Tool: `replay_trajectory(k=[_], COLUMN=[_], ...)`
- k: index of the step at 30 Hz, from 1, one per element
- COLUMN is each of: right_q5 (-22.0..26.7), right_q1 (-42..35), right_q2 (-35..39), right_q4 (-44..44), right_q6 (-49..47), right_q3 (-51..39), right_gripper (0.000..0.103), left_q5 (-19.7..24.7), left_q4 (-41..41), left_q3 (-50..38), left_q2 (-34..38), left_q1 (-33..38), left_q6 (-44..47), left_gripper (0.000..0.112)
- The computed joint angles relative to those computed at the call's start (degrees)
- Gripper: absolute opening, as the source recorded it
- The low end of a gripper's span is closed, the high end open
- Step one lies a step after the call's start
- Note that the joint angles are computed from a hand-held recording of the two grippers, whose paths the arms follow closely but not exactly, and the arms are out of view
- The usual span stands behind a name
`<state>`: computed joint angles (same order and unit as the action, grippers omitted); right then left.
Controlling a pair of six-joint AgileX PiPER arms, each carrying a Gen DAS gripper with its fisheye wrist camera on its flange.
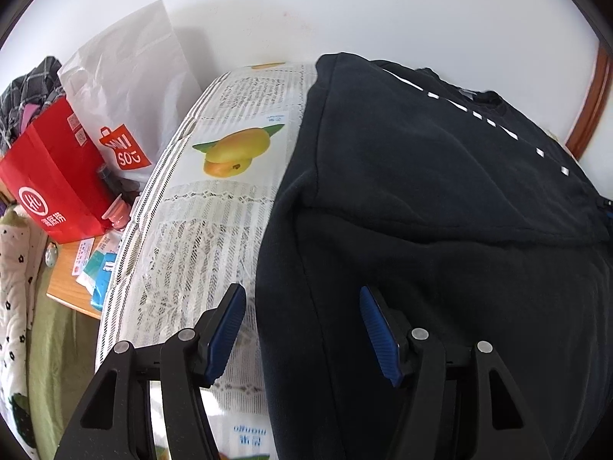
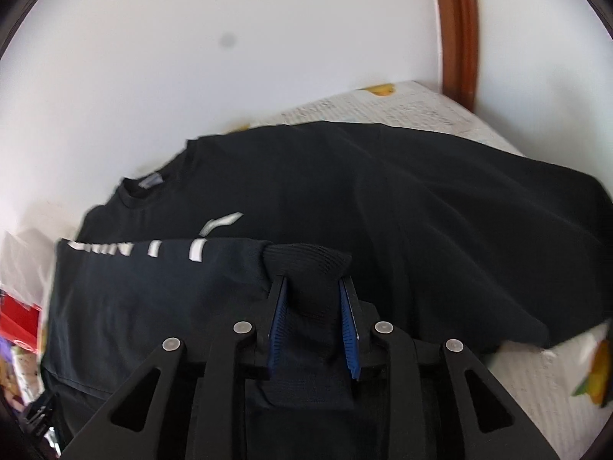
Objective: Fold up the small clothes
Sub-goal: 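Move the right gripper to the other sleeve cuff and grasp it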
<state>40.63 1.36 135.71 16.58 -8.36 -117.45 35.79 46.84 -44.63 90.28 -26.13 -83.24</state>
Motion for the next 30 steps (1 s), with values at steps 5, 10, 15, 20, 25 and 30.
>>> replay_trajectory(k=[5,10,15,20,25,30], right_q5=[-5.44,-15.33,-19.73,-20.21,-20.96,-19.25], right_q1=[-0.67,-2.22,-7.54,-15.00,-23.57,-30.71], right_q2=[-8.91,-19.99,-27.27,-31.35,-32.93,-28.63], right_q4=[-2.61,-5.99,6.38,22.77,34.54,36.36], right_q6=[-4.72,-9.21,-25.80,-45.12,-58.26,-59.68], right_q3=[14.86,34.65,48.97,57.53,59.25,53.07], right_gripper=[0.035,0.048,0.052,0.052,0.054,0.057], left_q5=[0.86,0.89,4.87,10.51,13.12,14.82], left_q4=[-3.41,-8.19,-7.60,-7.44,-7.61,-5.77], left_q3=[1.81,5.09,8.78,10.79,10.19,8.00], left_q2=[-2.75,-7.75,-11.85,-15.96,-15.83,-12.18], left_q1=[-2.71,-5.61,-13.76,-22.33,-25.85,-26.80], left_q6=[1.81,2.72,-4.09,-11.26,-15.04,-17.91], left_gripper=[0.060,0.060,0.060,0.060,0.062,0.069])
